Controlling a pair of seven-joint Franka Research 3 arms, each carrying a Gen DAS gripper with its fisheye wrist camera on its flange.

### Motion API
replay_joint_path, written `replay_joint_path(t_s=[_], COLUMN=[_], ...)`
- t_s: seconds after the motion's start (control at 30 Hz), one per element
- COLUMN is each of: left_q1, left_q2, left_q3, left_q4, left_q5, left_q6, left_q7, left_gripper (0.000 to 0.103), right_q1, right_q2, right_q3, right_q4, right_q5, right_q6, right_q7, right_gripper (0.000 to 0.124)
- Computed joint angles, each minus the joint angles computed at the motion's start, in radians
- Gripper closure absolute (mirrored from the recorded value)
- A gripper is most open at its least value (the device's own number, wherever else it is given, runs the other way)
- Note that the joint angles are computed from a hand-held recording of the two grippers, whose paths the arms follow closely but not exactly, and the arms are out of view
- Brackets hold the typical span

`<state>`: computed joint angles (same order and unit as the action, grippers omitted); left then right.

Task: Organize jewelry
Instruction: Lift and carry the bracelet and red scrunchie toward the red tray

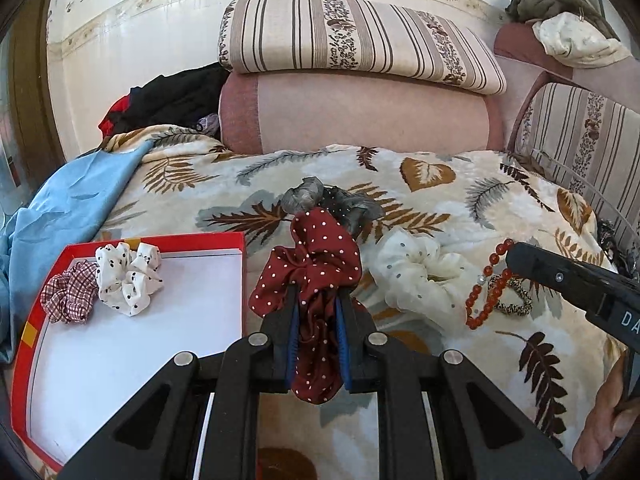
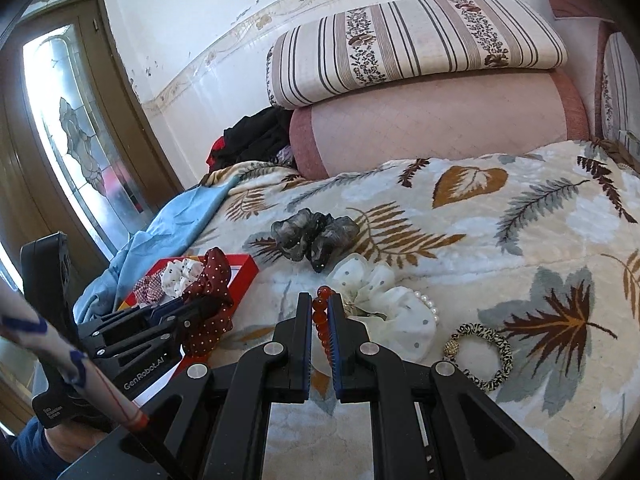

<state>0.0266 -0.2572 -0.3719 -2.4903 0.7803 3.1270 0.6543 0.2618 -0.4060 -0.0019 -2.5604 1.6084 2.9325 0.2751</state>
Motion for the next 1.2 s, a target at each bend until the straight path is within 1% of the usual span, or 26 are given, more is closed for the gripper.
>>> replay_joint_path(t_s=[0.1, 0.23, 0.57, 0.67, 0.87, 1.03, 1.2], left_q1=[0.037, 0.044, 0.013, -0.003, -0.007, -0.021, -0.006], left_q2=[0.004, 0.006, 0.012, 0.012, 0.009, 0.004, -0.024], left_q3=[-0.040, -0.046, -0.011, 0.008, 0.013, 0.023, 0.015], left_q4=[0.013, 0.021, 0.034, 0.033, 0.034, 0.033, 0.021], left_q5=[0.051, 0.105, 0.196, 0.201, 0.220, 0.211, 0.225], left_q6=[-0.012, -0.022, -0.041, -0.040, -0.039, -0.043, -0.039], left_q7=[-0.039, -0.082, -0.159, -0.159, -0.175, -0.169, -0.182], left_gripper=[0.087, 0.087, 0.087, 0.087, 0.087, 0.087, 0.087], right_q1=[-0.002, -0.001, 0.001, 0.003, 0.007, 0.008, 0.011], right_q2=[-0.003, -0.009, -0.017, -0.014, -0.013, -0.012, -0.016], right_q3=[-0.002, -0.004, 0.001, 0.002, 0.000, 0.002, 0.008], right_q4=[-0.001, -0.004, -0.008, -0.007, -0.006, -0.005, -0.004], right_q5=[-0.005, -0.006, -0.003, -0.009, -0.009, -0.005, 0.004], right_q6=[-0.001, -0.005, 0.001, 0.003, 0.004, 0.006, 0.009], right_q7=[0.011, 0.010, 0.012, 0.017, 0.014, 0.010, 0.000], right_gripper=[0.115, 0.115, 0.116, 0.116, 0.115, 0.115, 0.116])
